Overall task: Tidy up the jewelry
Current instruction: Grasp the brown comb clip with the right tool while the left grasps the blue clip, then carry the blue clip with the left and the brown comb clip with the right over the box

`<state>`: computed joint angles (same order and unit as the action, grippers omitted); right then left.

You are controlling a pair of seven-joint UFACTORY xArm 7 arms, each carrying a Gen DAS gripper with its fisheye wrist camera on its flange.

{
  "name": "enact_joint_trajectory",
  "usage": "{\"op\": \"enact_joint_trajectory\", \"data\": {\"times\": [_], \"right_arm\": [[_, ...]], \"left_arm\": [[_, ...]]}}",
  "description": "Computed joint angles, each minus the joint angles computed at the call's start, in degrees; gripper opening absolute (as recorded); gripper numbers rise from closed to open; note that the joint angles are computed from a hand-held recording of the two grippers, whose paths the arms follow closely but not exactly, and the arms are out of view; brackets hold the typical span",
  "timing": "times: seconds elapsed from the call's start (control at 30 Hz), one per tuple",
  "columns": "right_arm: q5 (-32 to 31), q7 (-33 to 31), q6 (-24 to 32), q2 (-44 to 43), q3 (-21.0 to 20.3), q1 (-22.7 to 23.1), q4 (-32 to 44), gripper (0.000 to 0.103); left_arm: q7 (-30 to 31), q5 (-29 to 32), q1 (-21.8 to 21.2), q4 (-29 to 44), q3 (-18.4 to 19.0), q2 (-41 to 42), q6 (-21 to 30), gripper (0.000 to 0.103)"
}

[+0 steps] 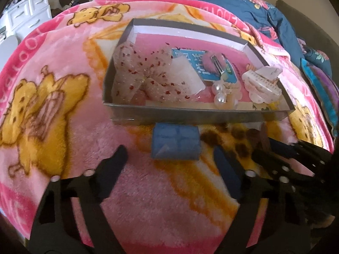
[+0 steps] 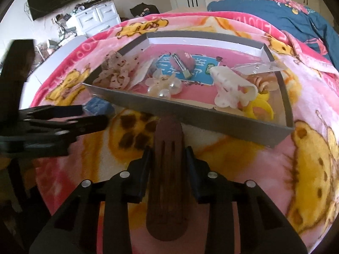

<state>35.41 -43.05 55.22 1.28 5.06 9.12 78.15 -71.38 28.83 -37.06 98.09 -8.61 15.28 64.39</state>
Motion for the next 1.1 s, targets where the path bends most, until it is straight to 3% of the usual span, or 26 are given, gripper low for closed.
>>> {"op": "enact_joint_trajectory", "data": {"times": [0.03, 0.1, 0.13, 0.47, 0.8, 1.1], "right_arm": [[0.8, -0.3, 0.8, -0.5, -0.3, -0.4, -0.2, 0.031], [1.9, -1.0, 1.1, -2.0, -0.8, -0.8, -1.2, 0.031], [2.7, -1.4, 1.8, -2.8, -1.3, -1.1, -1.6, 0.031], [6.7, -2.6, 3.7, -7.6, -4.3, -2.2, -2.3, 0.031], [10.0, -3.4, 3.6, -6.6, -4.9, -2.3, 3.3, 0.031], [11.4, -2.7, 3.1, -2.8, -3.1, -2.1, 10.5, 0.031]], "left_arm": [[0.6, 0.0, -0.1, 0.7, -0.1, 0.6, 0.6, 0.06], [1.4, 0.6, -0.6, 2.2, 0.1, 1.7, 1.9, 0.038], [1.5, 0.3, -0.5, 1.9, 0.2, 1.6, 1.5, 0.036], [-2.0, 3.0, -0.9, -2.0, -0.7, -3.4, -3.4, 0.036], [-0.9, 8.6, -1.5, 4.4, -1.3, -3.8, 0.9, 0.036], [2.3, 9.6, -1.4, 8.7, -0.2, -2.5, 2.5, 0.036]]}}
